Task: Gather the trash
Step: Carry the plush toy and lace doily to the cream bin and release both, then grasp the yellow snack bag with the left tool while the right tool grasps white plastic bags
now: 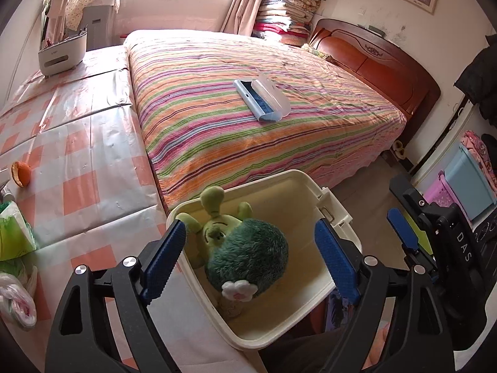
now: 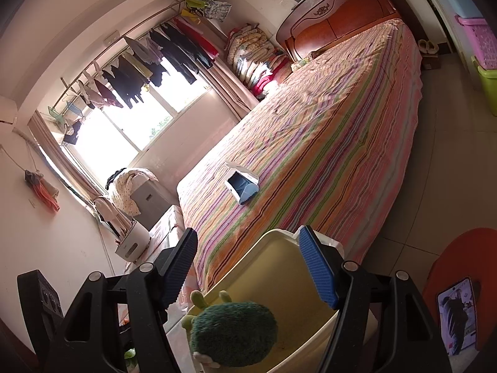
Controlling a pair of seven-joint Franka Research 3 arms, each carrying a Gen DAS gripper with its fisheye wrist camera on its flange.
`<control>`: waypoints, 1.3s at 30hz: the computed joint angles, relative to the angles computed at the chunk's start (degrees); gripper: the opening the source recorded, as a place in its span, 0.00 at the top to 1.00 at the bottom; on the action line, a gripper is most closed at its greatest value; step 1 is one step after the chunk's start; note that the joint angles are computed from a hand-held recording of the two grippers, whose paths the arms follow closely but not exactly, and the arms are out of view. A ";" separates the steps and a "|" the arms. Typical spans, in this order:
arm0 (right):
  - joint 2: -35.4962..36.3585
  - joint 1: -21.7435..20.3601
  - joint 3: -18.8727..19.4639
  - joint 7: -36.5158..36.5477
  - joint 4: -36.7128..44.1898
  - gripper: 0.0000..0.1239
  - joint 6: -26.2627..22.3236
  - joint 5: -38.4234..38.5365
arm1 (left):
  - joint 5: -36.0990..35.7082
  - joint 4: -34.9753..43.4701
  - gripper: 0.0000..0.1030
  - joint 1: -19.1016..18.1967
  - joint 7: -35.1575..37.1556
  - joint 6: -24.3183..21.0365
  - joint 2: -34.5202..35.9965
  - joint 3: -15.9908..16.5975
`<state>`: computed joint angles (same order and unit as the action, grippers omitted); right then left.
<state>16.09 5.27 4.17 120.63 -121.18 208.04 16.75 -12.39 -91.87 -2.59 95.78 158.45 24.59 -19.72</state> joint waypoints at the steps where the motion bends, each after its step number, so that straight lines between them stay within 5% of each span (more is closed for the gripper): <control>1: 0.05 0.60 -0.34 -0.78 0.13 0.46 -0.08 0.63 | -0.41 -0.97 0.16 0.32 -0.05 1.16 -0.76 -0.07; 12: 1.38 3.34 0.37 -9.40 2.74 0.44 -1.73 -0.72 | 4.30 -16.64 0.11 2.94 -7.94 14.51 -12.39 5.36; 19: 3.84 1.86 4.74 -10.19 6.07 0.41 -4.84 -7.44 | -7.32 -21.88 0.11 9.98 -2.71 16.55 -16.73 3.77; 22: 5.74 -5.56 12.93 -6.40 8.02 0.41 -7.07 -17.66 | -5.58 -24.21 0.11 9.50 -5.69 17.57 -18.47 7.48; 26: 13.07 -22.80 32.94 0.83 13.18 0.40 -12.14 -39.01 | -8.78 -26.52 0.11 11.16 -5.49 17.60 -20.44 9.34; 29: 20.99 -30.77 46.57 -5.63 16.71 0.40 -18.06 -43.94 | -10.55 -28.28 0.10 11.38 -5.86 18.42 -21.63 11.48; 34: 31.69 -30.67 57.24 -18.55 26.22 0.40 -32.37 -45.97 | -15.18 -30.02 0.10 12.41 -4.87 18.03 -22.90 14.35; 39: 35.31 -21.60 54.55 -25.92 37.62 0.40 -45.04 -43.88 | -21.72 -30.14 0.10 13.44 -2.75 14.85 -23.39 16.18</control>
<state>51.40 -16.32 58.72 94.72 -83.56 163.00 -27.13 -34.12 -122.02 10.85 93.03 173.31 1.20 -3.54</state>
